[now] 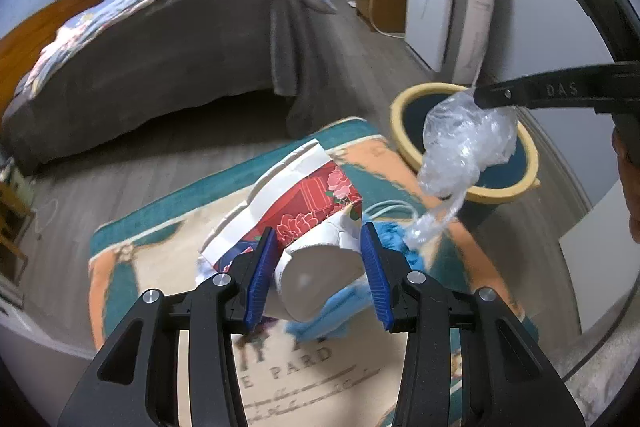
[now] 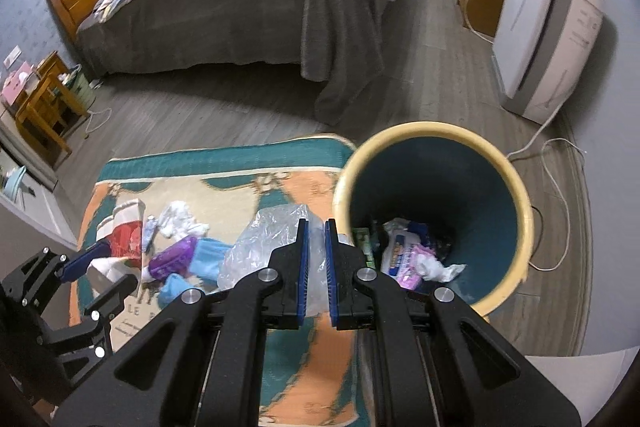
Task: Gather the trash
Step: 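Carry the plastic bag and paper packet over the bin and open both tools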
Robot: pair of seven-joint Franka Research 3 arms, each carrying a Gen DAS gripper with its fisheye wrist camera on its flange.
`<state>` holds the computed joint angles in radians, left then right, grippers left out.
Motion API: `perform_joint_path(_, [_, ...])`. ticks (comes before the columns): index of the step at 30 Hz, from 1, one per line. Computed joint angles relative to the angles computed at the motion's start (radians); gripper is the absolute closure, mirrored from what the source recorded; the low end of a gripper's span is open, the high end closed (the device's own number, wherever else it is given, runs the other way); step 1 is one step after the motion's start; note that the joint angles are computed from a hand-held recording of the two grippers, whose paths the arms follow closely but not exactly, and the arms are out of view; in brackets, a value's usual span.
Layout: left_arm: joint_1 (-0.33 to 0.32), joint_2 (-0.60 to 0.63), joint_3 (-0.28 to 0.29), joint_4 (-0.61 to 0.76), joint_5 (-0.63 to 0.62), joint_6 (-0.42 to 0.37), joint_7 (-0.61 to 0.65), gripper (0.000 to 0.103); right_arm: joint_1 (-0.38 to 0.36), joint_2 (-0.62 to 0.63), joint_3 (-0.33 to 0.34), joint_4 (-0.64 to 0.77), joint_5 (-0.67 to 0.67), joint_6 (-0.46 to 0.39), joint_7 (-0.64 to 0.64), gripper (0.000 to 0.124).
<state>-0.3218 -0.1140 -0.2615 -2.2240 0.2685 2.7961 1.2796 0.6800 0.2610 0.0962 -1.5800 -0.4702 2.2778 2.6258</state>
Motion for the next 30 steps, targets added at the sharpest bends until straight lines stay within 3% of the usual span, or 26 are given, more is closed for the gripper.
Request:
perform_joint_path(8, [-0.040, 0.086, -0.025, 0.108, -0.047, -0.016, 0.041, 0.058, -0.054, -0.081, -0.010, -0.128, -0.024, 0.010, 0.075, 0.117])
perform_joint_path(20, [-0.096, 0.299, -0.066, 0.338, -0.035, -0.087, 0.144, 0.058, -0.146, -0.153, 0.006, -0.258, -0.055, -0.078, 0.198, 0.117])
perform_joint_path(30, [-0.170, 0.519, -0.038, 0.586, 0.059, -0.140, 0.161, 0.056, -0.194, -0.173, 0.018, -0.306, -0.027, -0.066, 0.253, 0.115])
